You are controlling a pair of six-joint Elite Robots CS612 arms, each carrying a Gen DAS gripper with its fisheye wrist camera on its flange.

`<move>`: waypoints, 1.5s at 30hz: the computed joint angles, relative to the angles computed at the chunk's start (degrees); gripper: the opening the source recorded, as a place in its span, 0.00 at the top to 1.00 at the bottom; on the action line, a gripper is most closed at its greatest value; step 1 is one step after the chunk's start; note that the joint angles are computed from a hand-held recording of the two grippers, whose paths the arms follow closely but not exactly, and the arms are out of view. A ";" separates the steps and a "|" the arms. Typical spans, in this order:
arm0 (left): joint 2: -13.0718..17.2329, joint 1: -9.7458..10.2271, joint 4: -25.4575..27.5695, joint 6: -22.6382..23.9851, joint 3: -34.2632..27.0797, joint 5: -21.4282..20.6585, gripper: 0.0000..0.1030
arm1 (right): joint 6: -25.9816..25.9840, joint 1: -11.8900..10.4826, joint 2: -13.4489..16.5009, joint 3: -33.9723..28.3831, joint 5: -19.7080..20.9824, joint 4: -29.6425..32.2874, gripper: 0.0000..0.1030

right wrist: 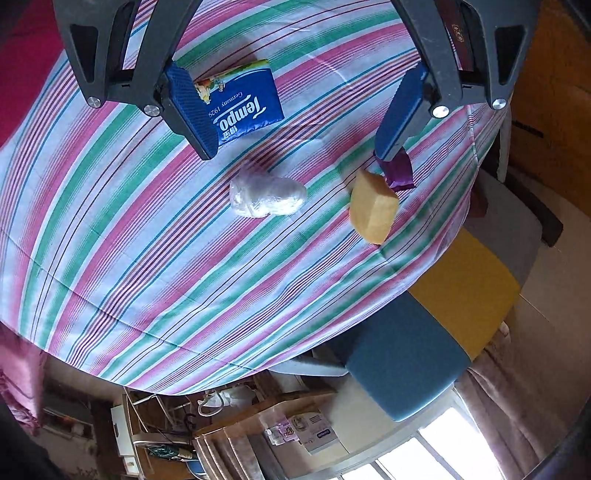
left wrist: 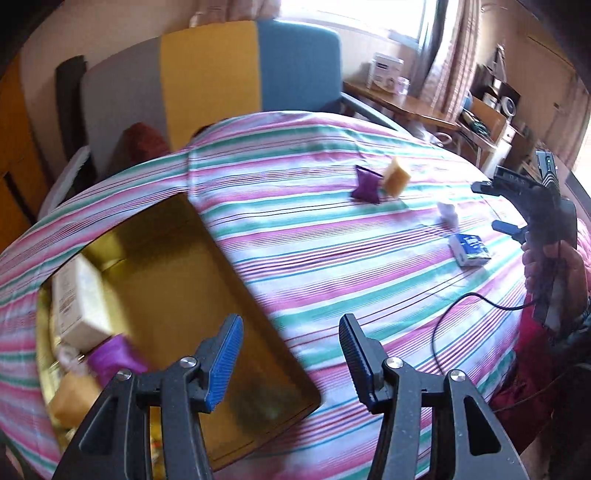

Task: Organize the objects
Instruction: 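Move both grippers back toward the remaining items on the cloth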

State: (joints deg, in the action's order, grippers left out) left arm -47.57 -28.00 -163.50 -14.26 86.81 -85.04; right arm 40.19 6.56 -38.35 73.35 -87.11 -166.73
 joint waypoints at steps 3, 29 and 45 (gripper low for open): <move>1.56 -0.48 1.55 1.42 -2.85 -1.40 0.47 | 1.72 -0.26 -0.23 0.69 0.11 -1.01 0.14; 24.32 -1.84 23.57 12.73 -44.12 -3.90 0.47 | 3.97 -1.76 0.19 1.36 10.45 -3.18 0.11; 25.35 -0.03 23.93 7.24 -43.69 -9.76 0.66 | 5.19 -2.12 0.86 0.49 10.64 -0.96 0.11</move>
State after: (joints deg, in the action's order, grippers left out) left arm -22.22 -28.02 -139.57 -7.02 43.12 -94.80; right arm 45.38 4.44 -37.49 73.83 -76.47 -167.68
